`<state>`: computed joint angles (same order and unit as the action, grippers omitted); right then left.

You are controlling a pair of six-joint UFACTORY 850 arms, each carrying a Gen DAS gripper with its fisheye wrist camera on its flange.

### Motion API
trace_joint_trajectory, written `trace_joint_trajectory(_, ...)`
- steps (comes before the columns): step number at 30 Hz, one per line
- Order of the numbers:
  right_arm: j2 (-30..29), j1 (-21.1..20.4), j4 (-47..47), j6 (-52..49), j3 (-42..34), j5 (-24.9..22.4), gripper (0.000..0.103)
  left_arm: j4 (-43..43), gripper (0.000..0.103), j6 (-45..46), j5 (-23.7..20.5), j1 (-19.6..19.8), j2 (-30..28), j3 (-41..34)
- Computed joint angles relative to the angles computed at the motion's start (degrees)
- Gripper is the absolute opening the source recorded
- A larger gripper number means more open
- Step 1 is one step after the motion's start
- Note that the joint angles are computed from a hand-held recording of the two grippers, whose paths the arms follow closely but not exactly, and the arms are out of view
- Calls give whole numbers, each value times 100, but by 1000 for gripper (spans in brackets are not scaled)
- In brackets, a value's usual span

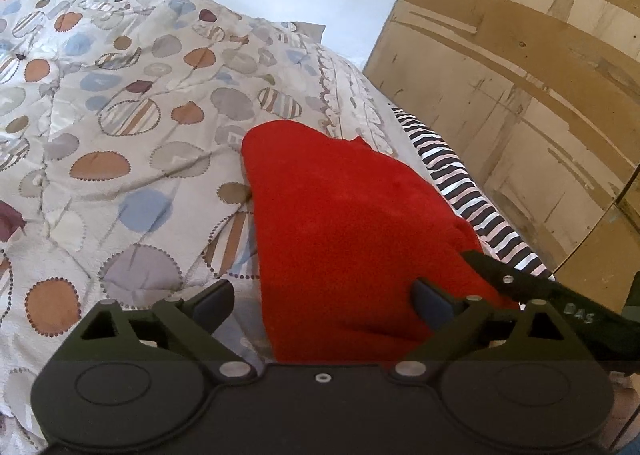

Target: Fold small clothes

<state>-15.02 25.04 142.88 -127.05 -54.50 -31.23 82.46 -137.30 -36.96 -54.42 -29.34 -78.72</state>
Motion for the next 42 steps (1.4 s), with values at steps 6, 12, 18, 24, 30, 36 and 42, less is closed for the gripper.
trace_joint_trajectory(6, 132, -72, 384, -276, 160, -456, 100, -147, 100, 239, -53, 30, 18, -56)
trace_joint_trajectory(12, -56, -268, 119, 332, -67, -530, 103, 127, 102, 112, 190, 157, 113, 64)
trace_joint_trajectory(18, -525, -424, -455, 1071, -577, -365, 103, 869, 102, -920, 632, 464, 295, 373)
trace_joint_trajectory(24, -1179, -510, -1600, 1640, -1398, -456, 103, 1241, 102, -983, 1261, 800, 183, 266)
trace_joint_trajectory(30, -2306, -707, -3396, 3346, -2812, -753, 103, 1173, 102, -943, 1568, 956, -64, 43)
trace_joint_trajectory(36, -2697, -732, -3182, 3194, -3119, -1397, 103, 1688, 102, -1289, 1585, 1016, -106, 103)
trace_joint_trajectory(42, -2810, -594, -3306, 3163, -3245, -1053, 103, 2003, 102, -1679, 1805, 1147, -201, 67)
